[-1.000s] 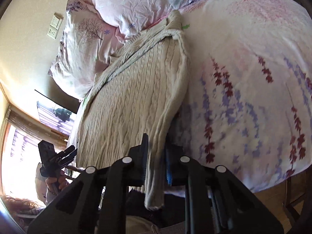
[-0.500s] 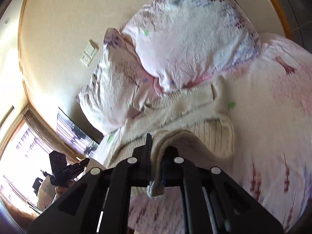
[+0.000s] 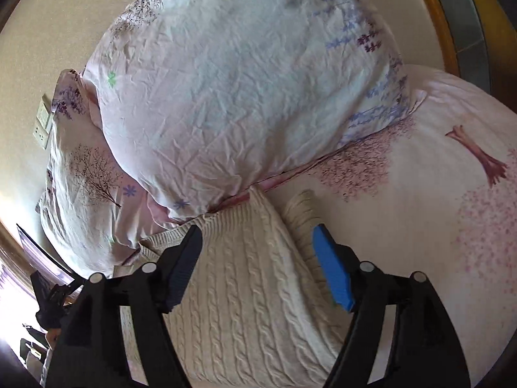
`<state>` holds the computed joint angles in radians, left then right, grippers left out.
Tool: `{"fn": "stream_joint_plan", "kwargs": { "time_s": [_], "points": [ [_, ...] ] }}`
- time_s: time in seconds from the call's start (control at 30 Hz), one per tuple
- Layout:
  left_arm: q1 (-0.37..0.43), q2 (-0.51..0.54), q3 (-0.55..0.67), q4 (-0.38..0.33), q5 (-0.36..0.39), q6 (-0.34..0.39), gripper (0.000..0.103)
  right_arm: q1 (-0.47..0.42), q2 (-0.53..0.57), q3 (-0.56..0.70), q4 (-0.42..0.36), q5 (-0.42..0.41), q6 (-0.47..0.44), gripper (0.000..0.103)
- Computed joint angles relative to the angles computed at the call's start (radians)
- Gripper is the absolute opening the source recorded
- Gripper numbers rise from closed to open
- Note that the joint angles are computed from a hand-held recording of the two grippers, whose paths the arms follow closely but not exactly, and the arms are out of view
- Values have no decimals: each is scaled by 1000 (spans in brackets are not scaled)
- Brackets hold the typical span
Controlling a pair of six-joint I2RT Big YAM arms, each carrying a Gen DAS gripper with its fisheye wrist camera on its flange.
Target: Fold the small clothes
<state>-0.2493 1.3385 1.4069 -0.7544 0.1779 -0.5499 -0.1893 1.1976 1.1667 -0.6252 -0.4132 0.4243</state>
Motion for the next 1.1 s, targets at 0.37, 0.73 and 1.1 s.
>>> {"fn": "stream_joint_plan", "kwargs": {
  "time_s": [0.37,0.73,1.1],
  "points": [
    [-19,58,-81,62,229,-196,19,-19,-34,-15,-75,-90,-56,71],
    [-310,305,221,579,481,-558,18,-113,-72,2,-58,-95,-33,71],
    [-313,255,262,146,263,-238,82,-195,180,217,-375,-357,-109,94]
  ]
}}
